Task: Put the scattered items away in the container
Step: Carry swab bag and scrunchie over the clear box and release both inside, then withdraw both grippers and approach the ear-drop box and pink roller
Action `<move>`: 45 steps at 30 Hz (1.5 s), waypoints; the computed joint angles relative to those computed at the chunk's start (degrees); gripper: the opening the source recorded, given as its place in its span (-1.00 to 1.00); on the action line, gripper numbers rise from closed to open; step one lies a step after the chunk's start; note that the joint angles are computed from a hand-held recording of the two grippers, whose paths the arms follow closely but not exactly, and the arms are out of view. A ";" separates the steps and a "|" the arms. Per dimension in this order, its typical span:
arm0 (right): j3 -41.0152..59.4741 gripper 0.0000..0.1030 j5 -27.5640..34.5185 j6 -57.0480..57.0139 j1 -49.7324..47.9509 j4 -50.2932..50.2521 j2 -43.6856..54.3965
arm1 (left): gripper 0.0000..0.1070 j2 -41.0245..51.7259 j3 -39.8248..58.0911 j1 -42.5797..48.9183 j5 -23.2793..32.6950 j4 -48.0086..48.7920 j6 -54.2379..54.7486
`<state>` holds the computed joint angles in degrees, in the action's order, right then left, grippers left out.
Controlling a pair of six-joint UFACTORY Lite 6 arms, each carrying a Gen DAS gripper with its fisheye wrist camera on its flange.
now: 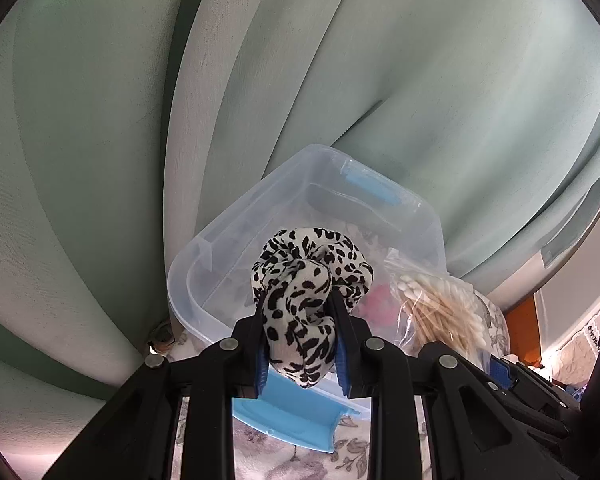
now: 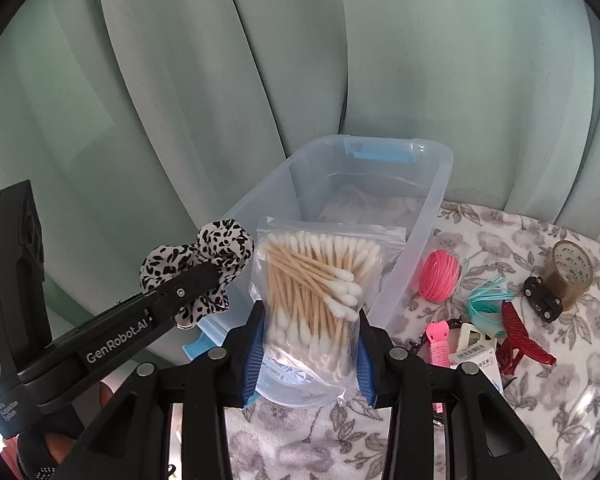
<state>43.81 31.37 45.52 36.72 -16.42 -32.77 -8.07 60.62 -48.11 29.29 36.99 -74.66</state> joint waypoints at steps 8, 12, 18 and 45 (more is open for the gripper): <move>-2.55 -0.15 -1.49 -0.20 -0.37 0.56 -0.56 | -0.29 2.11 3.39 0.93 1.94 -4.01 3.67; -2.80 -0.16 -1.39 0.95 0.35 -0.57 -0.79 | -0.14 3.29 4.80 0.93 2.31 -4.77 4.25; -2.10 -0.14 -0.67 3.44 1.68 -2.46 -0.31 | 0.00 3.39 6.24 0.53 3.16 -5.80 5.41; -3.75 0.61 14.02 22.09 12.67 -17.05 -15.59 | 0.30 -0.68 7.45 -9.84 11.70 2.35 -2.98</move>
<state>40.07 45.40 67.61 49.39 -33.47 -48.36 -8.76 68.07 -57.96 40.99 39.34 -77.65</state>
